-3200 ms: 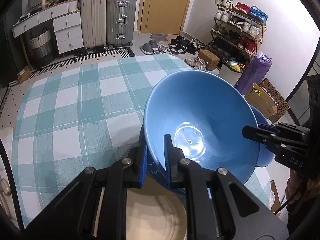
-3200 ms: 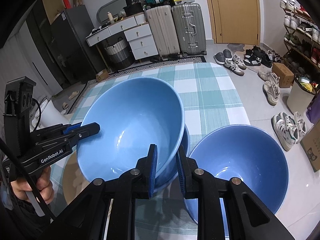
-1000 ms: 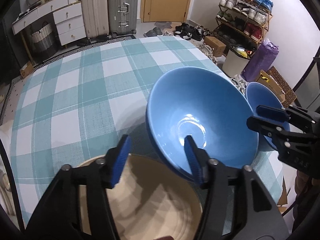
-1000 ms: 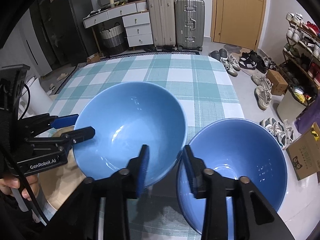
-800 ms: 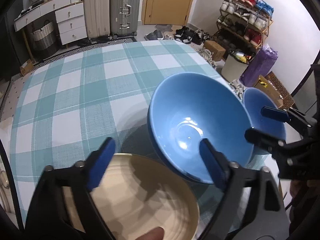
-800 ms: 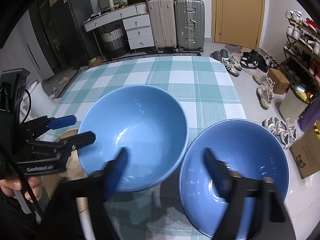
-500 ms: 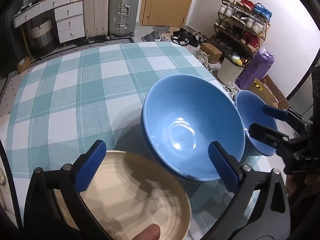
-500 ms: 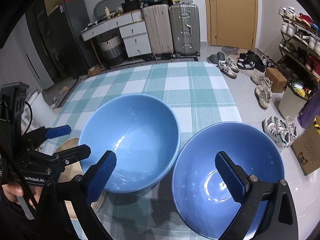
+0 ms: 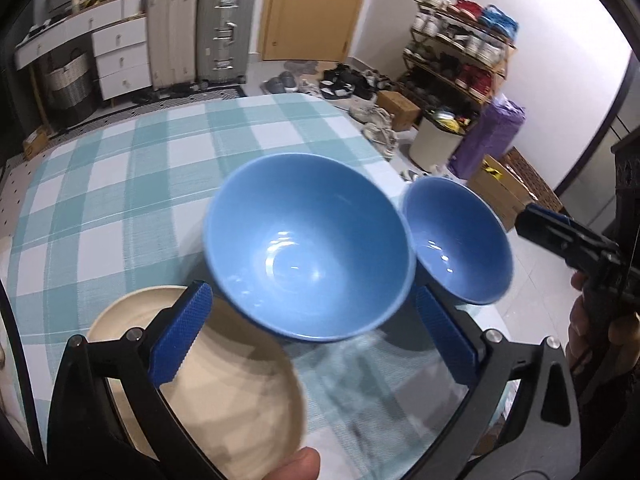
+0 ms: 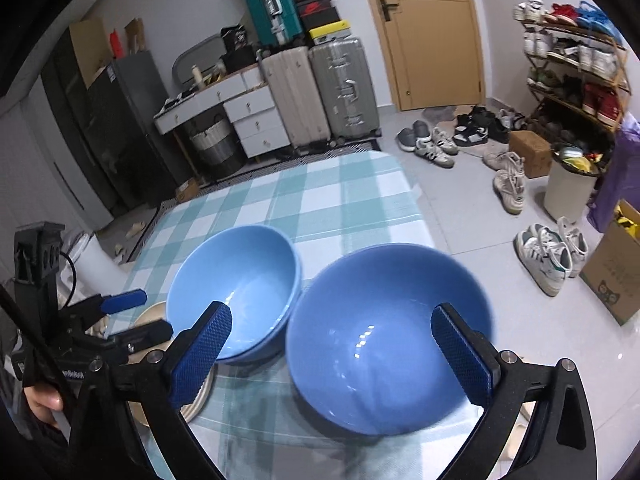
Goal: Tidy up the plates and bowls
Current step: 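Pull both grippers back up away from the bowls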
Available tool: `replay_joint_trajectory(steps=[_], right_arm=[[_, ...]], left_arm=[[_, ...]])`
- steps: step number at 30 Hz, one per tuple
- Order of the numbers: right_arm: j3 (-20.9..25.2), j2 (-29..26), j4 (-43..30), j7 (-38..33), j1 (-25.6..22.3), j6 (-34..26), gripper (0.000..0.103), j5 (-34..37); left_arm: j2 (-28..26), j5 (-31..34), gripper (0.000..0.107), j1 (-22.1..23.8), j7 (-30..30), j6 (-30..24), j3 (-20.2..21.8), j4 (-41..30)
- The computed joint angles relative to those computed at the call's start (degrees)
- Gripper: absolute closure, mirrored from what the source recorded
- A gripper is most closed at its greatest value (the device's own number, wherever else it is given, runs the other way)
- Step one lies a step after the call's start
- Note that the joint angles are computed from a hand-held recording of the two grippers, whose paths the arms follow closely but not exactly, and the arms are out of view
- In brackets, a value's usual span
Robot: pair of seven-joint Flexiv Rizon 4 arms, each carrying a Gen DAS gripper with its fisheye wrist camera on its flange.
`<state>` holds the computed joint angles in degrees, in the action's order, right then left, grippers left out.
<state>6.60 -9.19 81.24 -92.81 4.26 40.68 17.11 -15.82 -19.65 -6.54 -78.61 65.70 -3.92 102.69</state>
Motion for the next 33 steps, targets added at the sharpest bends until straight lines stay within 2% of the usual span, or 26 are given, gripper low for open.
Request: replay_joint_trajectory(steps=[9, 15, 17, 23, 27, 31, 33], right_arm=[[-1.6, 3.85, 3.98, -1.82, -2.27, 2.13, 0.001, 1.12], [-2.79, 4.6, 5.09, -2.38, -3.91, 1.44, 0.001, 4.43], [-3.0, 4.63, 5.35, -2.6, -4.25, 1.31, 0.001, 5.04], [-3.43, 4.23, 5.71, -2.83, -5.05, 0.91, 0.002, 5.57], [-3.44, 3.67, 5.92, -2.54, -5.17, 1.13, 0.009, 4.82], [-3.49, 2.44, 5.35, -1.7, -5.35, -0.06, 0.022, 3.77], [-3.48, 1.66, 4.94, -1.02, -5.44, -0.44, 0.024, 3.17]], left_arm=[[-0.37, -3.32, 0.007, -2.3, 2.09, -1.12, -3.1, -0.01], [-0.88, -7.19, 0.029, -3.29, 6.13, -1.3, -5.2, 0.14], [-1.14, -8.37, 0.039, -3.81, 6.56, -1.05, -5.56, 0.13], [-2.62, -11.58, 0.051, -4.47, 7.94, -2.87, -6.41, -0.93], [-4.69, -10.85, 0.055, -5.07, 6.61, -4.67, -6.07, -2.95], [-6.53, -8.66, 0.055, -6.0, 2.94, -4.29, -5.17, -4.68], [-7.46, -8.32, 0.055, -5.89, 1.98, -4.14, -5.35, -5.52]])
